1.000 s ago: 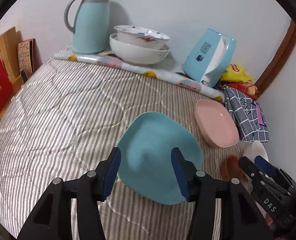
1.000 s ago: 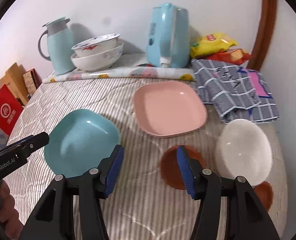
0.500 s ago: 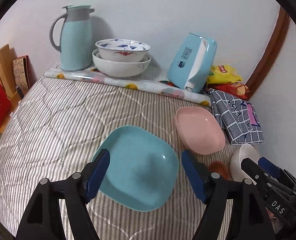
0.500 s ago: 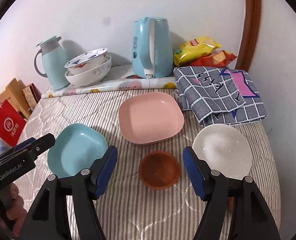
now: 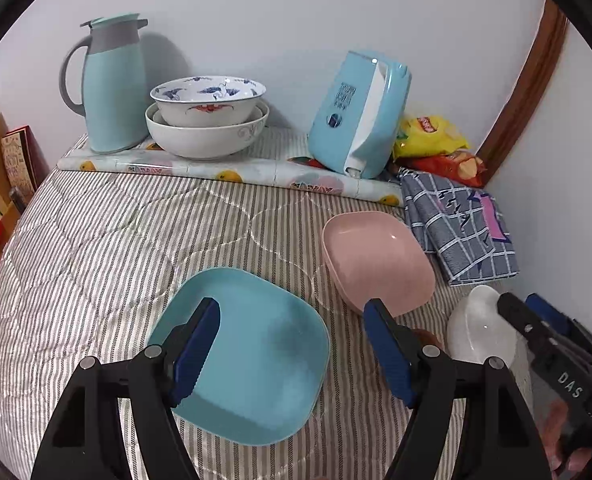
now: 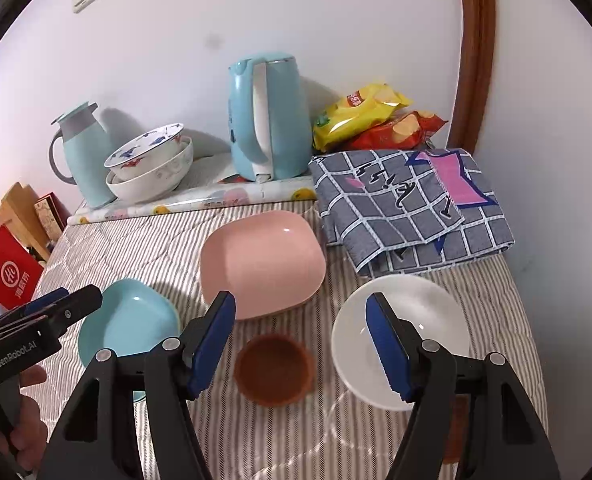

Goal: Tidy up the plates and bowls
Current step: 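Move both grippers toward the rim of the pink plate, then close both grippers on the pink plate rim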

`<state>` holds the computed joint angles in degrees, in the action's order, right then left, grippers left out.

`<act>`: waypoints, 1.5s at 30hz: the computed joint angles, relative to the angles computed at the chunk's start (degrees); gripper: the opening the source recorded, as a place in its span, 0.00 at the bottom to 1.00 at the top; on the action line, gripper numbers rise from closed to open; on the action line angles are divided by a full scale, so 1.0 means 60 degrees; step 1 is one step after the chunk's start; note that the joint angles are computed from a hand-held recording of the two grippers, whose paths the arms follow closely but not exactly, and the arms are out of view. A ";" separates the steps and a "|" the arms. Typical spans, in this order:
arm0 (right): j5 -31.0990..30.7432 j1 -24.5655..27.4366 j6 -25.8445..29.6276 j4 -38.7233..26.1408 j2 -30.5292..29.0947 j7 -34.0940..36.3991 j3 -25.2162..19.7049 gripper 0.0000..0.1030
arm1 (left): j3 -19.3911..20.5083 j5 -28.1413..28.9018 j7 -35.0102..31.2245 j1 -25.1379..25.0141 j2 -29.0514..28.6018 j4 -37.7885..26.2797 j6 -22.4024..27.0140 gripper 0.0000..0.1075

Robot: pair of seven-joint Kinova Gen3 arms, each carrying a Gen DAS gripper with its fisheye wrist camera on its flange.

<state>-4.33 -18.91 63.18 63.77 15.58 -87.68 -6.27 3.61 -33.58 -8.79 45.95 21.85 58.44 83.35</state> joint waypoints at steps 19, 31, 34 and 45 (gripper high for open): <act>0.0088 -0.0156 0.0685 -0.1736 0.1739 0.0233 0.0098 0.41 | -0.0300 0.0462 -0.0286 -0.0625 0.0496 -0.0057 -0.0763 0.68; 0.0024 -0.0230 0.1346 -0.2748 0.2760 0.0269 0.0192 0.38 | -0.0403 0.0973 -0.0664 -0.1011 0.0986 -0.0238 -0.1407 0.66; -0.0062 -0.0195 0.1409 -0.2940 0.2961 0.0150 0.0196 0.33 | -0.0528 0.0957 -0.0735 -0.0985 0.1150 -0.0337 -0.1447 0.66; -0.0030 -0.0306 0.2182 -0.4092 0.3860 -0.0139 0.0308 0.22 | -0.0555 0.1638 -0.1253 -0.1459 0.1546 -0.0462 -0.1984 0.54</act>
